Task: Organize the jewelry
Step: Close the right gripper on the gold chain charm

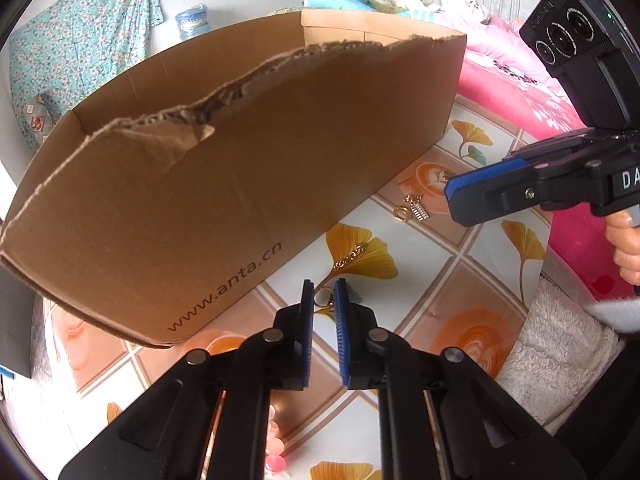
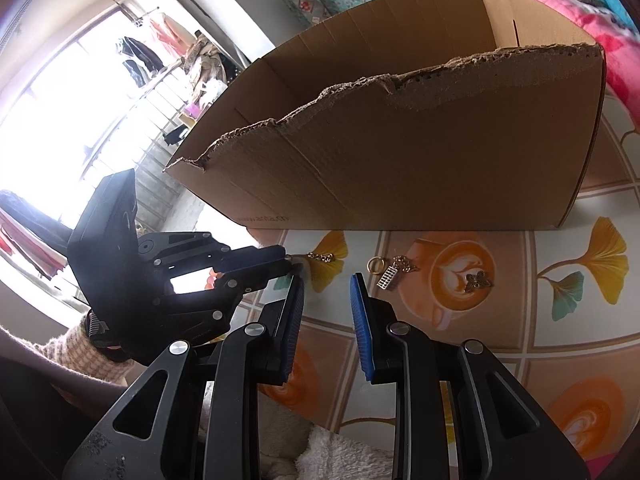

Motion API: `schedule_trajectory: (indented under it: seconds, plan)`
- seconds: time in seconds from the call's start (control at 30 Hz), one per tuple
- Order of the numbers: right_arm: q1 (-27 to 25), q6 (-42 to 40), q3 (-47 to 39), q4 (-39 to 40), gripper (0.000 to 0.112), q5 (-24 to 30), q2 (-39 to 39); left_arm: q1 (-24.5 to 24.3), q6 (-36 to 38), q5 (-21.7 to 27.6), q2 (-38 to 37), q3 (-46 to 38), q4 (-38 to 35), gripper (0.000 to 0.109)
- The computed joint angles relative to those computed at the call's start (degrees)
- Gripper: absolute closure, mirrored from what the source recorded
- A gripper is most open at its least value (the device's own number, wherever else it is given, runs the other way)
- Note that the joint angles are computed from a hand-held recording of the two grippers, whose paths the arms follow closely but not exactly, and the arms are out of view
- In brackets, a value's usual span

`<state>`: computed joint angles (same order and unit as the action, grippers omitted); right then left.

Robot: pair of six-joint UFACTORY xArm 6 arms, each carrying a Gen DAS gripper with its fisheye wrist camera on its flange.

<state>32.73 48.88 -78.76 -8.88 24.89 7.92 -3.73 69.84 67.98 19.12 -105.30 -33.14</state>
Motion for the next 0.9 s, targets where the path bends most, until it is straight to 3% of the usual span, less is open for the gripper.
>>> schedule_trajectory:
  seconds: [0.33, 0.73, 0.83, 0.9]
  plan:
    - [2.7, -2.8, -15.3, -12.3, 0.087, 12.4, 9.9, 1.9, -7.0, -1.3, -1.1, 0.4, -1.1, 0.099]
    - [3.6, -13.7, -25.7, -15.4, 0.091, 19.8, 18.2, 1.5, -8.6, -2.3, -1.7, 1.4, -1.2, 0.099]
    - [3.4, -15.4, -26.5, -14.4, 0.097, 20.7, 18.6, 0.9, -9.3, -2.9, -1.6, 1.6, -1.2, 0.099]
    - [3.3, -16.5, -26.5, -13.1, 0.107, 21.3, 18.3, 0.9, -9.5, -2.8, -1.5, 1.6, -1.3, 0.099]
